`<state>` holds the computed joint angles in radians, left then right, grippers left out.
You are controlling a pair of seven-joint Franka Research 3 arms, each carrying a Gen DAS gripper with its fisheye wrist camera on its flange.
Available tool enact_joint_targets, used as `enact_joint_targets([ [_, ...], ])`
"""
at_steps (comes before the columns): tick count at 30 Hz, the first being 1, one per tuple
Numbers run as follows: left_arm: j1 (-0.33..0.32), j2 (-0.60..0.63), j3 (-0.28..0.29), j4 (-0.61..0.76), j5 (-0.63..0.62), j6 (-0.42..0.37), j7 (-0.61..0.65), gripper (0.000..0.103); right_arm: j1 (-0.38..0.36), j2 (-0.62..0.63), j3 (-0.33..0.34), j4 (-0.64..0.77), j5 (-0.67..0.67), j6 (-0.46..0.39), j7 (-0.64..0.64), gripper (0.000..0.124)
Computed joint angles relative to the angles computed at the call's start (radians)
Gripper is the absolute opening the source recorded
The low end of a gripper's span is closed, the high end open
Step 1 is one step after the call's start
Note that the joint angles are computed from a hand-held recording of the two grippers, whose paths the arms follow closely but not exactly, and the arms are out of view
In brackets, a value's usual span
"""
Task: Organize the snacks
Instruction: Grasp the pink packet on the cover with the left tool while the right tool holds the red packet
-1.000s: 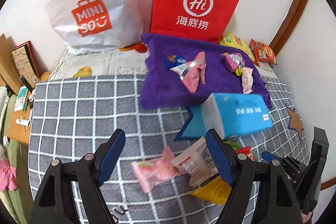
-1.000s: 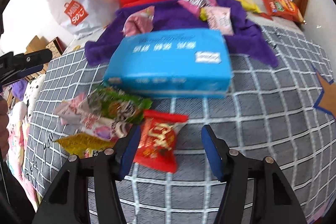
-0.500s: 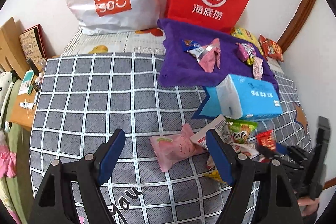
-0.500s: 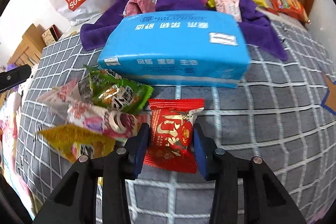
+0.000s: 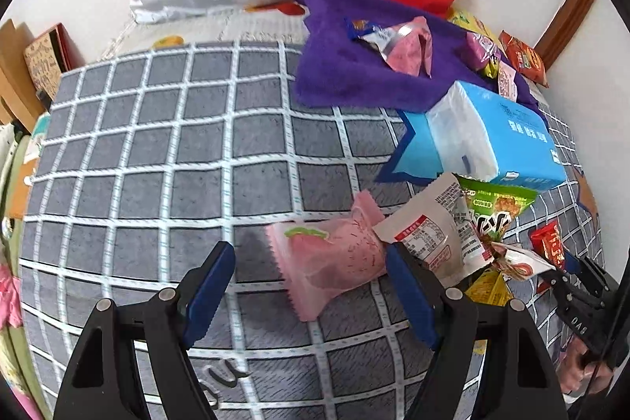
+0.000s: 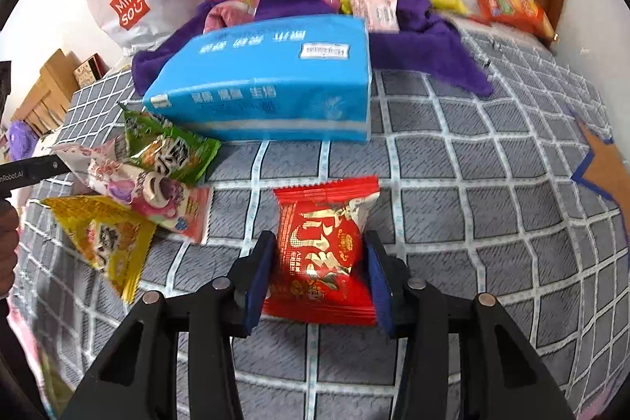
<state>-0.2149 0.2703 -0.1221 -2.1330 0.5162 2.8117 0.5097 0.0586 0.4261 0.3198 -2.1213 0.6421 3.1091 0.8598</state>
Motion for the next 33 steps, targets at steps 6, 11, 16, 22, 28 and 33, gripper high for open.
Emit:
enact_joint_targets([
  [6,-0.037,0.047,0.028,0.045,0.051,-0.022,-0.061,0.073,-0.108,0.029,0.127,-0.024,-0.017,0.105,-0.048,0.047],
  [11,-0.014,0.027,0.007,0.028,0.030,-0.005,-0.025,0.044,-0.228,0.064,0.250,-0.047,-0.077,0.183,-0.042,0.047],
  [16,-0.020,0.003,0.024,-0.002,0.069,-0.011,-0.101,0.047,-0.285,0.084,0.301,-0.065,-0.148,0.221,0.004,0.047],
  [22,0.000,0.010,0.010,-0.014,0.047,0.057,-0.108,0.036,-0.279,0.076,0.282,-0.072,-0.220,0.209,0.070,0.046],
  [28,-0.013,-0.027,0.010,-0.047,0.027,0.078,-0.098,0.027,-0.348,0.039,0.323,-0.085,-0.253,0.132,0.152,0.045],
  [33,-0.014,-0.062,0.006,-0.073,0.036,0.097,-0.106,0.026,-0.429,0.002,0.394,-0.129,-0.254,0.146,0.180,0.045],
])
